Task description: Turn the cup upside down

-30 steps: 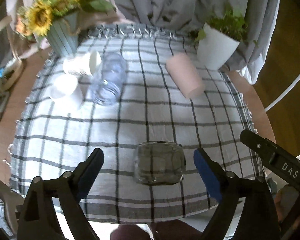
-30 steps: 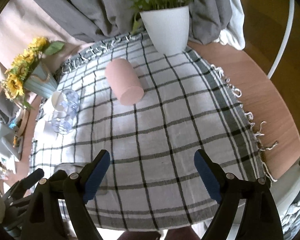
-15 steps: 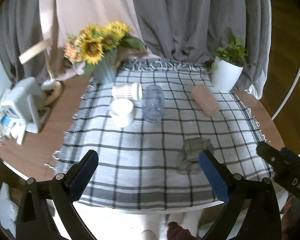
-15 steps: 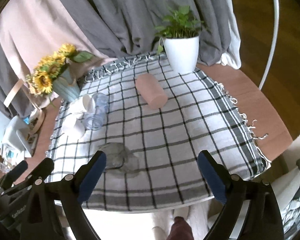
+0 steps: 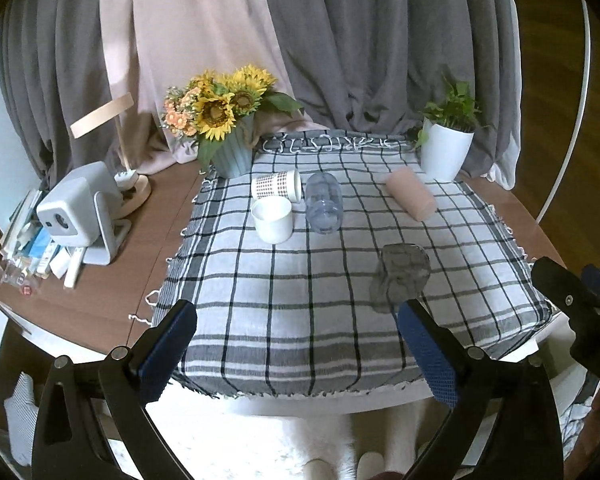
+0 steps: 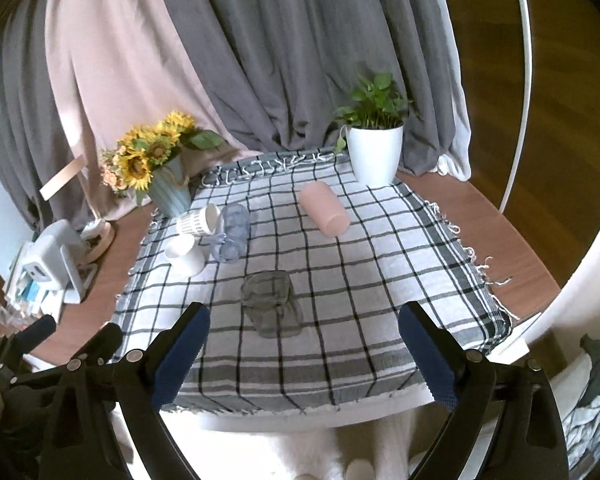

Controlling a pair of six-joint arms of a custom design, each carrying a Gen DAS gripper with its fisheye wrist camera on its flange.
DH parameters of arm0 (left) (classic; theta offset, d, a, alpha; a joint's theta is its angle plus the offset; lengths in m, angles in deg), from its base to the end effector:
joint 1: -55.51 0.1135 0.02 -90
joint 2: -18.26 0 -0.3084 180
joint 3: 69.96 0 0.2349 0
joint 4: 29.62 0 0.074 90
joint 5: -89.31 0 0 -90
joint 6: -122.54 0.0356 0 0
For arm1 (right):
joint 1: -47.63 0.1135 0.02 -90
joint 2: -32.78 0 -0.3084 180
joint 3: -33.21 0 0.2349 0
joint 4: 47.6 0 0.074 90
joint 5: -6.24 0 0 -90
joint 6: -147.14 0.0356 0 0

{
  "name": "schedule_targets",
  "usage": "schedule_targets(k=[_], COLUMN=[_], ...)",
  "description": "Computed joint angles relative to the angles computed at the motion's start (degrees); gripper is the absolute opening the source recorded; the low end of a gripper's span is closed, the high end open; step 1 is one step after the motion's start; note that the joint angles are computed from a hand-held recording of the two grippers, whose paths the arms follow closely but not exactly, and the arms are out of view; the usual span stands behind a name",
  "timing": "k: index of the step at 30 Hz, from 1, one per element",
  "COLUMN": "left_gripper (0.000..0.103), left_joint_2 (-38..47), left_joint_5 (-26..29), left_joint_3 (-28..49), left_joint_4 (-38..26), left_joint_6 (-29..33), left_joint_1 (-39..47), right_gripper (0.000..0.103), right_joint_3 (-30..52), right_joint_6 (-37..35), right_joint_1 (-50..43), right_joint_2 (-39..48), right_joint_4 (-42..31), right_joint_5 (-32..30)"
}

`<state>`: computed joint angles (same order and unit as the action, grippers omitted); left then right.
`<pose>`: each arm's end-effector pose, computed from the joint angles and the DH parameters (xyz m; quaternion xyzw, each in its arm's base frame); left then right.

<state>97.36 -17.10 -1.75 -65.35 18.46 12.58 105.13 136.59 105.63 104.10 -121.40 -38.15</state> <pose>0.2021 -0.1742 0.2934 0.1780 0.9038 -0.0580 0.3847 0.1194 0.1432 0.3134 0.2253 0.8855 -0.0136 0.4062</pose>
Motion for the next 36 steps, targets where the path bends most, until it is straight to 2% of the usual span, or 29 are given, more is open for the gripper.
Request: schedule_targets(k=[5,14,23,36], left_gripper=[0.103,0.103,0.103,0.103], left_joint_2=[-2.6,-4.7,-4.9,-5.1], left_joint_5=[-3.9,-8.4,-8.5,-8.5], left_joint_3=[-1.6,-1.0,-0.8,-0.7], left_joint_4=[-0.9,-2.5,-3.2,-3.4], left_joint_6=[-1.9,-6.0,-6.8,-7.0], left_joint_1=[-2.4,-6.6,-7.9,-8.1], right_gripper=[0.096,0.096,0.096,0.095], right_joint_3=[0.9,1.0,1.3,1.6], right_joint_6=[6.5,11.4,15.2,17.4], right_joint_1=[5.3,9.9,12.2,13.5], right_joint_2=[0.3,-1.7,-2.2,-2.1], right_joint_4=[-4.9,-9.8,-13.7,-15.7], right_joint_5=[2.1,3.9,5.2,5.5])
